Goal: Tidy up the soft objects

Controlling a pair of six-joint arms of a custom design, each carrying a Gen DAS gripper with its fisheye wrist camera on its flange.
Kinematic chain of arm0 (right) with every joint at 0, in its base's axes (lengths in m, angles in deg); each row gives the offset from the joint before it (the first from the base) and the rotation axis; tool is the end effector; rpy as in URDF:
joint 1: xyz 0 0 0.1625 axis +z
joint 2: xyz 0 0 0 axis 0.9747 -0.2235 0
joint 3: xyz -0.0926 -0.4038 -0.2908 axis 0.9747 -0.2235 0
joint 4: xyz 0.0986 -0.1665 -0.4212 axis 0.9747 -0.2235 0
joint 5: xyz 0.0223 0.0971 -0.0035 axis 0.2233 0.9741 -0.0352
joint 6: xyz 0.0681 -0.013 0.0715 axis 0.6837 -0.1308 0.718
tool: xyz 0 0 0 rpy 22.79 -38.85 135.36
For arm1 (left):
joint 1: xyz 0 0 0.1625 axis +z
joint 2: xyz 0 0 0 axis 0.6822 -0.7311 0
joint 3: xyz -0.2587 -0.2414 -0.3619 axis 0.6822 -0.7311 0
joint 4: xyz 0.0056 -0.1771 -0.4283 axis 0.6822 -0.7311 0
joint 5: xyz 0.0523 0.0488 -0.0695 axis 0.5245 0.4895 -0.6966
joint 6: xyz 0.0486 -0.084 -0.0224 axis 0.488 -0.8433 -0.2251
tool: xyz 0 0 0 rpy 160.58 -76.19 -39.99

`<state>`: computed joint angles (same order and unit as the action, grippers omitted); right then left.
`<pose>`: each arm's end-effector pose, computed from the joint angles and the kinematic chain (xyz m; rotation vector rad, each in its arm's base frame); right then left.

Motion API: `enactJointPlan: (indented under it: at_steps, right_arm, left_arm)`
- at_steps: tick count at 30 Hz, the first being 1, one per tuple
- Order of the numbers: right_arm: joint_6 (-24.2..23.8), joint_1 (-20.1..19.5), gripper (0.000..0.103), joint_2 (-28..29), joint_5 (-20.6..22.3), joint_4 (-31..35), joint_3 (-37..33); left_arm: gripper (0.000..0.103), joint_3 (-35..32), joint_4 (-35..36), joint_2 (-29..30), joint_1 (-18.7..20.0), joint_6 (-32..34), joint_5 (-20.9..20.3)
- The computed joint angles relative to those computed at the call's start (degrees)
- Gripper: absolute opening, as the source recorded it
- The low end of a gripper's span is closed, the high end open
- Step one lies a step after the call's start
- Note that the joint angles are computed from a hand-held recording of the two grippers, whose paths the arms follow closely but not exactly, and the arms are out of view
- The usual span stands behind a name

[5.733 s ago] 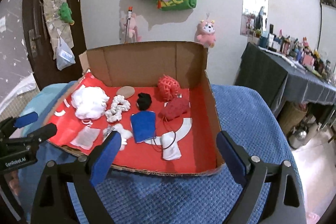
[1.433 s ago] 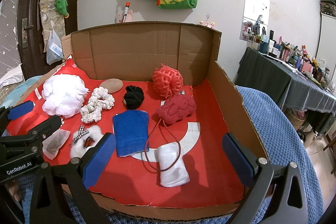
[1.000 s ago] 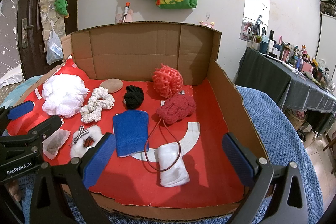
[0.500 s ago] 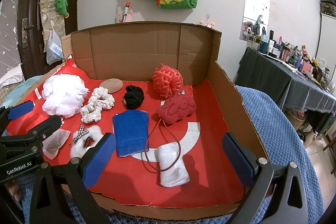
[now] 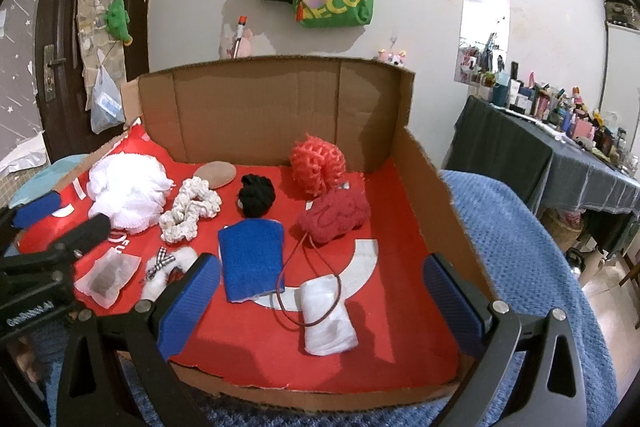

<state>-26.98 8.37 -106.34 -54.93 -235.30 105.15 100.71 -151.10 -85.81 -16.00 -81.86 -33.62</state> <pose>0.0788 -0.4546 0.2576 0.7748 -2.1805 1.0515 -0.3317 -0.4266 0.0193 0.3858 2.0013 -1.2278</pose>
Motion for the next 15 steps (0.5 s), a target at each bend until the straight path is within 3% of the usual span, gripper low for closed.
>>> enactJointPlan:
  at_steps: [8,15]
  right_arm:
    - [-1.55,1.23,0.103,-5.01,1.69,-0.41,4.33]
    - [-0.95,1.98,0.103,-11.0,3.54,2.94,8.25]
  left_arm:
    - [0.089,3.2,17.64,-5.62,-6.2,-16.32,2.07]
    - [0.089,4.11,41.29,-11.74,-11.74,-35.52,2.09]
